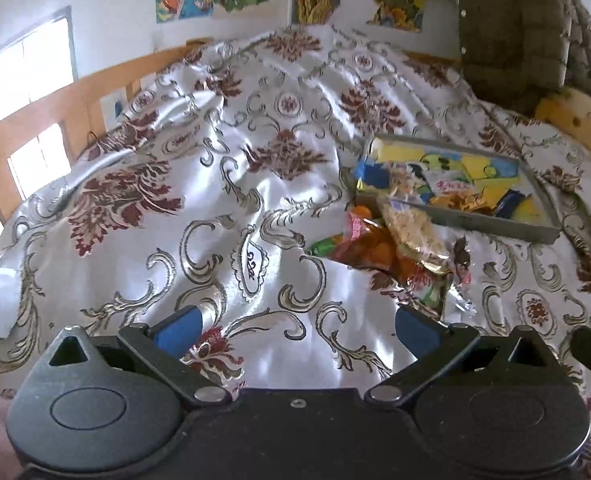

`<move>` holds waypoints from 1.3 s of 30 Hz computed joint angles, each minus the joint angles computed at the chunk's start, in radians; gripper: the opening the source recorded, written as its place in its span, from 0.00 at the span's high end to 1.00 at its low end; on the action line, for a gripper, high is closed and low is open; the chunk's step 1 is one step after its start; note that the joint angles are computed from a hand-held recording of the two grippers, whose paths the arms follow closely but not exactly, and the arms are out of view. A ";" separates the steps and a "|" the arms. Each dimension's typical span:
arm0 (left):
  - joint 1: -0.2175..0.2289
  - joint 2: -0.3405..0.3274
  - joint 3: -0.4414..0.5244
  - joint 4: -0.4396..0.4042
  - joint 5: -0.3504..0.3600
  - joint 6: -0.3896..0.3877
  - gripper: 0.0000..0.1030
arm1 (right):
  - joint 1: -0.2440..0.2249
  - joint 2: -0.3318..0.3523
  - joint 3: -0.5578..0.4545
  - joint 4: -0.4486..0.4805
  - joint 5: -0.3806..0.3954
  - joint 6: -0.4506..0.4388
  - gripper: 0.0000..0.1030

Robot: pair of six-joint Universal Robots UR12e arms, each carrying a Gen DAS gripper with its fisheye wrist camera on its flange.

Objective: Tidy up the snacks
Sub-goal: 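Move both open tools toward the remaining snacks beside the tray, then close the left gripper on the clear puffed-rice bar bag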

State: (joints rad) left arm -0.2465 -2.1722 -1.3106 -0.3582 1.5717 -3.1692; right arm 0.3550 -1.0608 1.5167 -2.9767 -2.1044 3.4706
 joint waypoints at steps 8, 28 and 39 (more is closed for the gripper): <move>-0.005 -0.077 0.122 -0.077 -0.002 0.056 0.01 | -0.043 -0.001 -0.029 0.084 0.076 0.004 0.00; 0.019 -0.263 0.364 -0.042 -0.360 0.051 0.01 | -0.100 0.114 -0.124 0.045 0.167 -0.244 0.00; 0.023 -0.370 0.525 -0.125 -0.516 0.007 0.01 | -0.113 0.184 -0.201 0.062 0.213 -0.237 0.00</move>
State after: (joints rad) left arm -0.2230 -2.5419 -0.7851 -0.4833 1.0552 -3.1626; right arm 0.2417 -0.8765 1.3158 -2.9149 -1.8911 3.2339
